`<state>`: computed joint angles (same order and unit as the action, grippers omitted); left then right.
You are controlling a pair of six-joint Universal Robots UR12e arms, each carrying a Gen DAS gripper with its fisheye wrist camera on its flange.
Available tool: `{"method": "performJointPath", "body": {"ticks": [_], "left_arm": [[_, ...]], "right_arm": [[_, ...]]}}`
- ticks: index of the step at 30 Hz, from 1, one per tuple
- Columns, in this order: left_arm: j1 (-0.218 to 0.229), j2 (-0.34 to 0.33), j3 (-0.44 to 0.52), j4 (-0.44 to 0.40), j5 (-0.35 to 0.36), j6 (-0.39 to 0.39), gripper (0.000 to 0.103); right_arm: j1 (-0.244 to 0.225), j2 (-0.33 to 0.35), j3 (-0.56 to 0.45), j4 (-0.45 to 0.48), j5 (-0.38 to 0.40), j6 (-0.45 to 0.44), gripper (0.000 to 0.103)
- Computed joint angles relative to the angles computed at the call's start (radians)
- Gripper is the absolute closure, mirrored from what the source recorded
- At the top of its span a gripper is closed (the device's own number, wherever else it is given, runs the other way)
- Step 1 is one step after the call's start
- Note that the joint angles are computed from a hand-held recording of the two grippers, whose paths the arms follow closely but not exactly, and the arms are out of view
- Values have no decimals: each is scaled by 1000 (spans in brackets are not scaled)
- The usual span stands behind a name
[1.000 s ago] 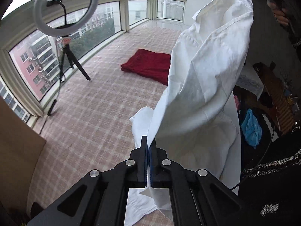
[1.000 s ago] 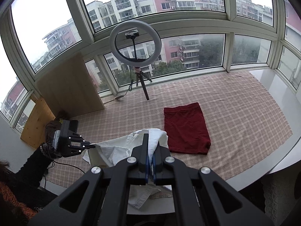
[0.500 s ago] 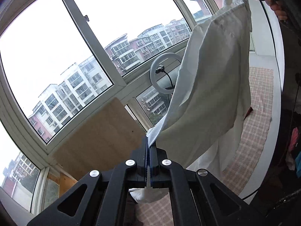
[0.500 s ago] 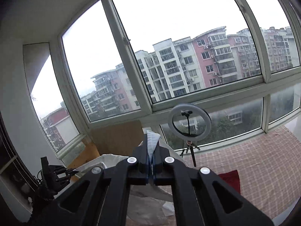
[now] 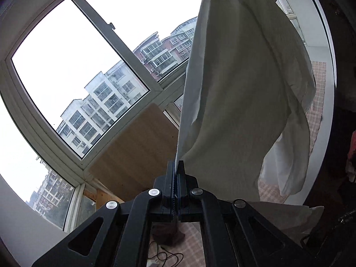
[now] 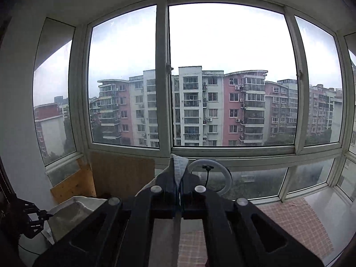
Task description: Fold clothes
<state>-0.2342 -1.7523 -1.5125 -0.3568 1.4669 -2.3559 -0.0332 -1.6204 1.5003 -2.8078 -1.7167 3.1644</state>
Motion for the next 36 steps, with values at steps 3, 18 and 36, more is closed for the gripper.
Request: {"method": "performJointPath", "body": {"ticks": [3, 18, 36], "left_arm": [[13, -57, 59, -81, -17, 32, 102], [-1, -704, 671, -513, 281, 137, 98], [87, -465, 299, -584, -32, -120, 79]], "right_arm": [[12, 85, -61, 24, -66, -34, 101], [52, 862, -776, 616, -255, -211, 100], [2, 612, -285, 489, 167, -93, 50]]}}
